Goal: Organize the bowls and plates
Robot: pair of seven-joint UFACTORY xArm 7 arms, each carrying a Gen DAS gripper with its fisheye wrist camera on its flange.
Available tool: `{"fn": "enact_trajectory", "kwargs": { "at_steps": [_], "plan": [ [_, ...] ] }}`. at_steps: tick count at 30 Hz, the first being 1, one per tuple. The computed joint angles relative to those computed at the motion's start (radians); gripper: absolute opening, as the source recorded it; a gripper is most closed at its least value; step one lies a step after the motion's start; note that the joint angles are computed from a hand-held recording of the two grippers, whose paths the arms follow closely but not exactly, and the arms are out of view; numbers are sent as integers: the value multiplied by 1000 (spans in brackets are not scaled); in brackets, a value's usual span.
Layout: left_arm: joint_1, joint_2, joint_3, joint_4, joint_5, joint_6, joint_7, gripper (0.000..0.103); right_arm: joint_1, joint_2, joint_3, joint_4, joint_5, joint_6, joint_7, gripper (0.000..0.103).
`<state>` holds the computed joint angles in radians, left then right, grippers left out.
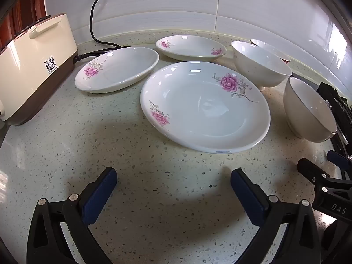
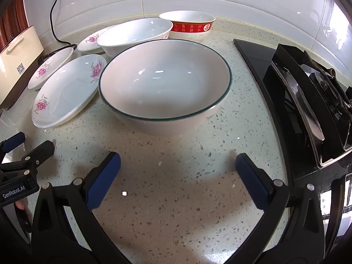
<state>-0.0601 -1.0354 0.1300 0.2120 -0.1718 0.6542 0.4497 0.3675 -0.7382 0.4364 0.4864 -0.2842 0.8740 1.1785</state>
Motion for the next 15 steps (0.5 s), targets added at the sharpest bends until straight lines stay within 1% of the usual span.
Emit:
{"fn": "enact_trajectory", "kwargs": {
  "at_steps": [11, 15],
  "plan": [
    [1, 0, -1, 0, -2, 1, 1, 103, 2, 0, -2, -1, -1, -1, 1, 103],
    [-3, 3, 8, 3, -2, 4, 14, 103, 2, 0, -2, -1, -1, -1, 1, 103]
  ]
}}
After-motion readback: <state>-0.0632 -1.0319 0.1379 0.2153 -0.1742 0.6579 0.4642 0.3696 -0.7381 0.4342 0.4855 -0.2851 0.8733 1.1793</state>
